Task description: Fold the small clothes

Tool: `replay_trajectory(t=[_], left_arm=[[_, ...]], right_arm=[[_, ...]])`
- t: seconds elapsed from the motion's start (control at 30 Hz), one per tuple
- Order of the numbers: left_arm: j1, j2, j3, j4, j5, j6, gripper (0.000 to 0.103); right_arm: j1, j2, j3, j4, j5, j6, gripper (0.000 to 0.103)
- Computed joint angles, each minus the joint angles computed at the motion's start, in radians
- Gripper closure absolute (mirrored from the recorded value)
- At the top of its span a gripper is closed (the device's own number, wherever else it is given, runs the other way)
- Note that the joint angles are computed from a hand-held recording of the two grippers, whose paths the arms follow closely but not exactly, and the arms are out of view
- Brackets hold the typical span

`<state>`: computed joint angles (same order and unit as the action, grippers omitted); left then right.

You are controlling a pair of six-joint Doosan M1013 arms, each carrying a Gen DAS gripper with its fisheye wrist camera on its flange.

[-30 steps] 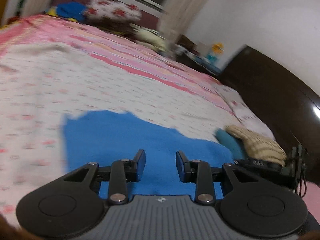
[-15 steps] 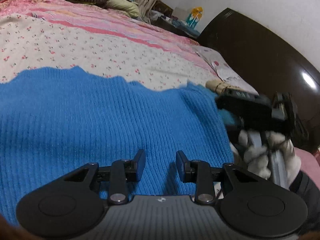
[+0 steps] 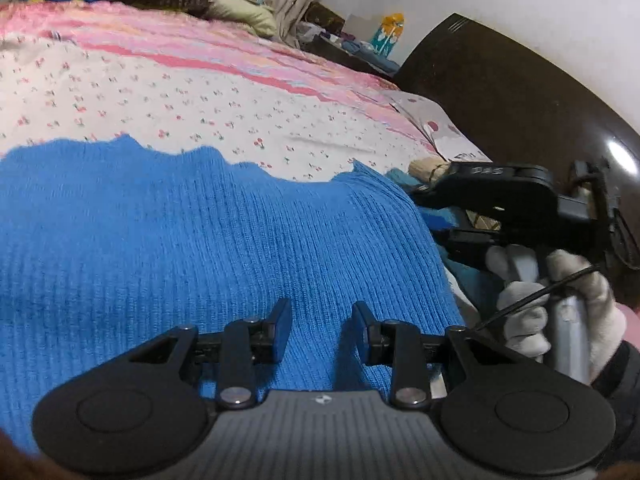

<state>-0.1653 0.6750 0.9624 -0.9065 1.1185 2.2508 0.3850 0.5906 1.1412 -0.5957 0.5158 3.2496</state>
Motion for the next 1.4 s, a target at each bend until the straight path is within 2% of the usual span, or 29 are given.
replay_trajectory(t=[0.07,0.13,0.17,0.2,0.23,0.3,0.33,0.4,0.43,0.5,0.57,0.63,0.7,0.8,0.9,1.0,1.07,1.17,1.3,1.4], left_arm=[[0.004,-0.016,0.024,-0.01,-0.019,0.019,0.065],[0.007,-0.035,0.054,-0.009,-0.046,0.04,0.065],[0.009,-0.043,0.067,-0.002,-0.059,0.048,0.065],[0.008,-0.046,0.071,0.01,-0.065,0.05,0.065],[0.006,-0.045,0.07,0.029,-0.059,0.047,0.065],[-0.004,-0.032,0.052,0.08,-0.042,0.033,0.065],[-0.007,-0.032,0.055,0.08,-0.044,0.048,0.064],[-0.008,-0.025,0.046,0.073,-0.034,0.04,0.064],[-0.006,-0.02,0.039,0.065,-0.028,0.023,0.064],[-0.003,-0.021,0.04,0.047,-0.026,0.009,0.064],[-0.001,-0.042,0.072,0.027,-0.048,0.051,0.064],[0.001,-0.068,0.11,0.0,-0.055,0.135,0.064],[-0.004,-0.093,0.147,-0.005,-0.072,0.221,0.064],[-0.017,-0.129,0.204,-0.03,-0.11,0.358,0.064],[-0.031,-0.162,0.258,-0.045,-0.166,0.493,0.064],[-0.039,-0.174,0.279,-0.021,-0.203,0.542,0.063],[-0.046,-0.183,0.297,-0.004,-0.244,0.59,0.063],[-0.054,-0.189,0.31,0.008,-0.262,0.629,0.063],[-0.083,-0.204,0.354,-0.04,-0.356,0.827,0.061],[-0.103,-0.196,0.362,-0.04,-0.403,0.815,0.059]], right_arm=[[0.003,-0.018,0.027,-0.049,-0.023,0.064,0.069],[0.003,-0.035,0.059,-0.072,-0.08,0.108,0.057],[0.002,-0.041,0.074,-0.07,-0.111,0.111,0.052],[0.0,-0.044,0.085,-0.048,-0.138,0.087,0.042],[-0.004,-0.043,0.085,0.002,-0.145,0.03,0.039],[-0.008,-0.024,0.057,0.14,-0.097,-0.102,0.039],[-0.01,-0.019,0.052,0.158,-0.084,-0.099,0.039],[-0.012,-0.03,0.081,0.087,-0.134,-0.016,0.039],[-0.01,-0.025,0.065,0.084,-0.096,-0.041,0.039],[-0.015,-0.002,0.015,0.209,-0.031,-0.221,0.04],[-0.017,0.012,-0.009,0.252,-0.007,-0.279,0.048],[-0.028,0.004,0.01,0.336,-0.062,-0.315,0.072],[-0.036,-0.018,0.046,0.39,-0.125,-0.317,0.077],[-0.039,-0.044,0.078,0.417,-0.181,-0.334,0.079],[-0.045,-0.053,0.074,0.494,-0.175,-0.411,0.08],[-0.052,-0.057,0.072,0.556,-0.162,-0.475,0.081],[-0.056,-0.066,0.089,0.617,-0.18,-0.506,0.082],[-0.058,-0.073,0.106,0.66,-0.204,-0.537,0.082],[-0.06,-0.064,0.091,0.648,-0.168,-0.535,0.082],[-0.065,-0.063,0.09,0.684,-0.164,-0.563,0.082]])
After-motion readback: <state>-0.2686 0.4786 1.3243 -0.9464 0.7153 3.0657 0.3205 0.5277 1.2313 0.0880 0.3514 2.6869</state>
